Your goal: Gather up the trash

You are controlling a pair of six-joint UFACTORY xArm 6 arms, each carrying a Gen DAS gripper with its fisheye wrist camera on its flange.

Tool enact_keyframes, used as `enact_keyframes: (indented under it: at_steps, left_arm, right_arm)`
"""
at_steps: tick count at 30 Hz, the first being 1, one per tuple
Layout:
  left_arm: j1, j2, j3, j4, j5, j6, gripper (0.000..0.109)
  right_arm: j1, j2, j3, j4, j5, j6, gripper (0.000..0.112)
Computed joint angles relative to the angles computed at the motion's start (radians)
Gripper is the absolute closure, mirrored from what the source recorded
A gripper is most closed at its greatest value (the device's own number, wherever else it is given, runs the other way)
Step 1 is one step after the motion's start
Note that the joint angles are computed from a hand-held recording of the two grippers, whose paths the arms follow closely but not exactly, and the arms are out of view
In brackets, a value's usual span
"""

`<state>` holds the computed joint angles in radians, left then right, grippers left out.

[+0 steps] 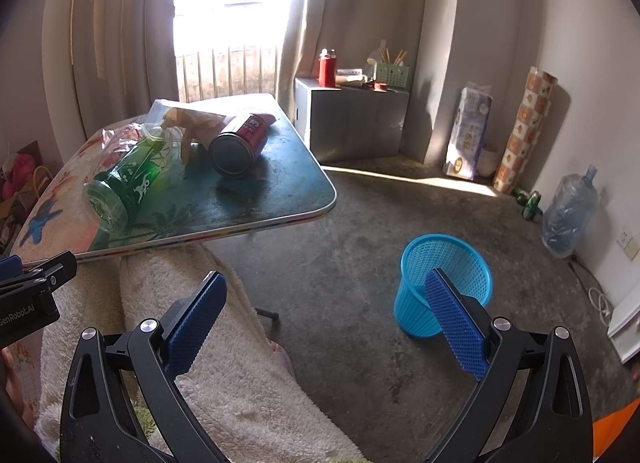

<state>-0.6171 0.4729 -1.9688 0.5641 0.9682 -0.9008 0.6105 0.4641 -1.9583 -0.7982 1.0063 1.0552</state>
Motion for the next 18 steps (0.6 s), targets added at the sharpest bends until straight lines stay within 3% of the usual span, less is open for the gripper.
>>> enact_keyframes:
  at_steps: [18]
  left_arm:
    - [-0.001, -0.002, 0.005, 0.002, 0.000, -0.002, 0.011]
  right_arm:
    - [0.000, -0.002, 0.005, 0.003, -0.004, -0.002, 0.017]
